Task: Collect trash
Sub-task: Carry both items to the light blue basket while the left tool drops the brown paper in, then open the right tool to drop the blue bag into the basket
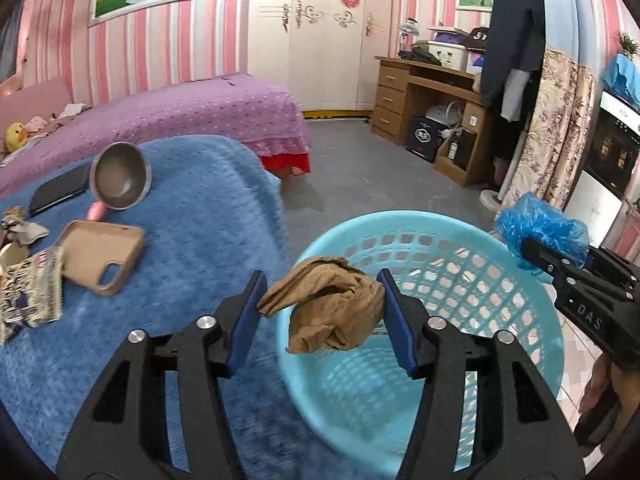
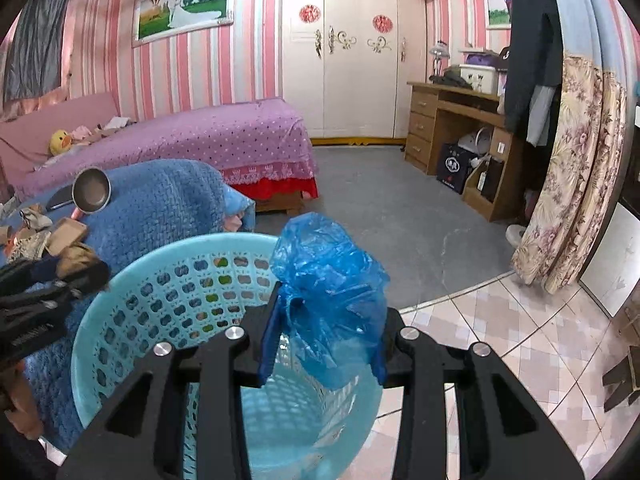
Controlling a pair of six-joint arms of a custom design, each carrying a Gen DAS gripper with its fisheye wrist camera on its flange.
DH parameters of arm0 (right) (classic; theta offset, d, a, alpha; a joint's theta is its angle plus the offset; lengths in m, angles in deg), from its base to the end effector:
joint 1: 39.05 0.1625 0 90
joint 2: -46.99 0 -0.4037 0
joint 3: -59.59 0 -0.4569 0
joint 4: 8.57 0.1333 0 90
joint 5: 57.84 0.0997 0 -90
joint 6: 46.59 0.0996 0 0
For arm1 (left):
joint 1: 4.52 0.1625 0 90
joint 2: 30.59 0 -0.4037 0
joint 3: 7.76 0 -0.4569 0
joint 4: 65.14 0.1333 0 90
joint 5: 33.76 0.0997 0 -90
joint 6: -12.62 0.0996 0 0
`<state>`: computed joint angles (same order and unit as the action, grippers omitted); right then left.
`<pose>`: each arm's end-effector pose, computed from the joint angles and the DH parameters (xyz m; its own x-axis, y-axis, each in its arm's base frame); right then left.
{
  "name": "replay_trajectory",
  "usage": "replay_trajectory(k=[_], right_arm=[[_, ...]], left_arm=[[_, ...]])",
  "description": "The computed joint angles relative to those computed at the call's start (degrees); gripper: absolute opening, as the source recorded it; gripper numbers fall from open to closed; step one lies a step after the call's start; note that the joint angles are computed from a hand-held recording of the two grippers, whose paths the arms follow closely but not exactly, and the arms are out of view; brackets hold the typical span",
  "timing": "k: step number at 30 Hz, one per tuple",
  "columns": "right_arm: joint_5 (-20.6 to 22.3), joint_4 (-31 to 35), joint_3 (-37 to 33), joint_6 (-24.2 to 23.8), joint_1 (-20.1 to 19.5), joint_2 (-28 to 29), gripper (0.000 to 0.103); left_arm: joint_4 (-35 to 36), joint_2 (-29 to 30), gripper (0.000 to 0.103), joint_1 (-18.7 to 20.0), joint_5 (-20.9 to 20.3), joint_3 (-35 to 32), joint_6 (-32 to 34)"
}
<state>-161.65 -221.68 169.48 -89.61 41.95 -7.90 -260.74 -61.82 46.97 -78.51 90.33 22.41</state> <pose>0.0110 -0.6307 0.1749 -0.7157 0.0198 0.6981 -0.5881 0.5221 -0.6177 -0.2428 -0.6328 -0.0406 -0.7330 0.1931 -0.6523 0.6193 0.5861 -0.5225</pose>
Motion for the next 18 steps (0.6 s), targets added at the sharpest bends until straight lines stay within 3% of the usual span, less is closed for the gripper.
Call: replay_trajectory(k=[1, 3, 14, 15, 17, 18], right_arm=[[0.3, -0.6, 0.1, 0.3, -0.1, 0.1, 0.037], [0.2, -1.3, 0.2, 0.6, -0.3, 0.2, 0.037], [0.3, -0.4, -1.2, 3.6, -0.3, 1.8, 0.039], [0.2, -0.3, -1.5, 3.5, -0.1, 2.0, 0.041], [-0.8, -0.6, -2.3, 3.1, 0.6, 3.1, 0.055], [-0.8, -0.8, -2.5, 3.0, 0.7, 3.3, 0.068]], left_arm=[[0.8, 0.3, 0.075, 0.0, 0.0, -0.6, -0.4], [1.9, 0.6, 0.086, 0.1, 0.6, -1.5, -0.8], [-1.8, -2.5, 0.097, 1.5, 4.8, 0.6, 0.1], [-1.7, -3.1, 0.097, 1.6, 5.0, 1.2, -0.1], [-2.2, -4.4, 0.097, 1.9, 5.1, 2.6, -0.3], [-2.5, -5.0, 0.097, 2.0, 5.1, 3.4, -0.4]])
